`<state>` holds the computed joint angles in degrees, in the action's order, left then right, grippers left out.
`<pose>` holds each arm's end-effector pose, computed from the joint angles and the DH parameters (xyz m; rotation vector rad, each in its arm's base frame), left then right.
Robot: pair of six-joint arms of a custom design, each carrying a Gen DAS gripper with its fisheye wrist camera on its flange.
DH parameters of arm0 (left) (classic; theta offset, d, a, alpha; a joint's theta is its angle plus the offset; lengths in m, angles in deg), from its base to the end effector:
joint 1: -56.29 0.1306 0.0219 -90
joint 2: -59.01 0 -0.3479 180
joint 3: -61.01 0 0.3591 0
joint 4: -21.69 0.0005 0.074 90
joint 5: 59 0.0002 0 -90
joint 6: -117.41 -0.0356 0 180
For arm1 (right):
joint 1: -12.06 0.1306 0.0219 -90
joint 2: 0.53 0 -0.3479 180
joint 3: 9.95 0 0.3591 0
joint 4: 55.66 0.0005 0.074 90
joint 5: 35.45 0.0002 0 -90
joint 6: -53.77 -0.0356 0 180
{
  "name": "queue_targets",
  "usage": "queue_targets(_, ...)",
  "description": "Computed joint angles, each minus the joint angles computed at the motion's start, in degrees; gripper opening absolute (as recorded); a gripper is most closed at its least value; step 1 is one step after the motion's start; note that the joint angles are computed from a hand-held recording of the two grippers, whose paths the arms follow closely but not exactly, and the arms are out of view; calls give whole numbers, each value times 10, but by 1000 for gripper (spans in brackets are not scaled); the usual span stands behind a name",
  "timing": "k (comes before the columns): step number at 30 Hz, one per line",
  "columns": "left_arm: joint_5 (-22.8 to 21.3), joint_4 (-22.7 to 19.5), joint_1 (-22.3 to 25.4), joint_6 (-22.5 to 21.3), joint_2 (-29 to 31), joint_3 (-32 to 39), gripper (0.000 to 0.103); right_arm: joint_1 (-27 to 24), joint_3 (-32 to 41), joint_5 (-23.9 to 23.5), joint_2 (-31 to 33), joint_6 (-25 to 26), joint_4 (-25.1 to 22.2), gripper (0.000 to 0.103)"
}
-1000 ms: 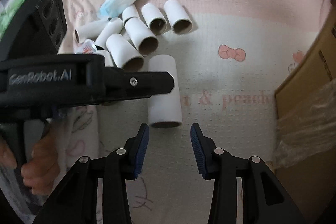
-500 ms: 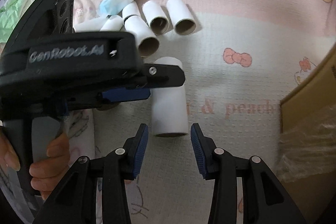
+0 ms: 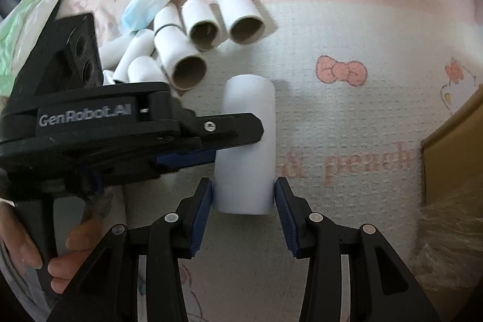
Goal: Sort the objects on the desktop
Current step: 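Lift the tube with the right gripper away from the pile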
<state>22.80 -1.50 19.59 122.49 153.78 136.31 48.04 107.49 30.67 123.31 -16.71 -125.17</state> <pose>0.3792 -0.2770 0.2834 -1.2992 2.1632 -0.9353 0.4759 0.3627 0.2761 -1.4116 2.5209 0.6555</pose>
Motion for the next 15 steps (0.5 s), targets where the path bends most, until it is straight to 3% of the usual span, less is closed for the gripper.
queue_targets(10,-29,-25,-24,-74,-6,32,45,-6,-52,3,-52,-17,34,40)
queue_targets(15,-93,-110,-66,-113,-6,102,45,-9,-92,4,-114,-12,44,40)
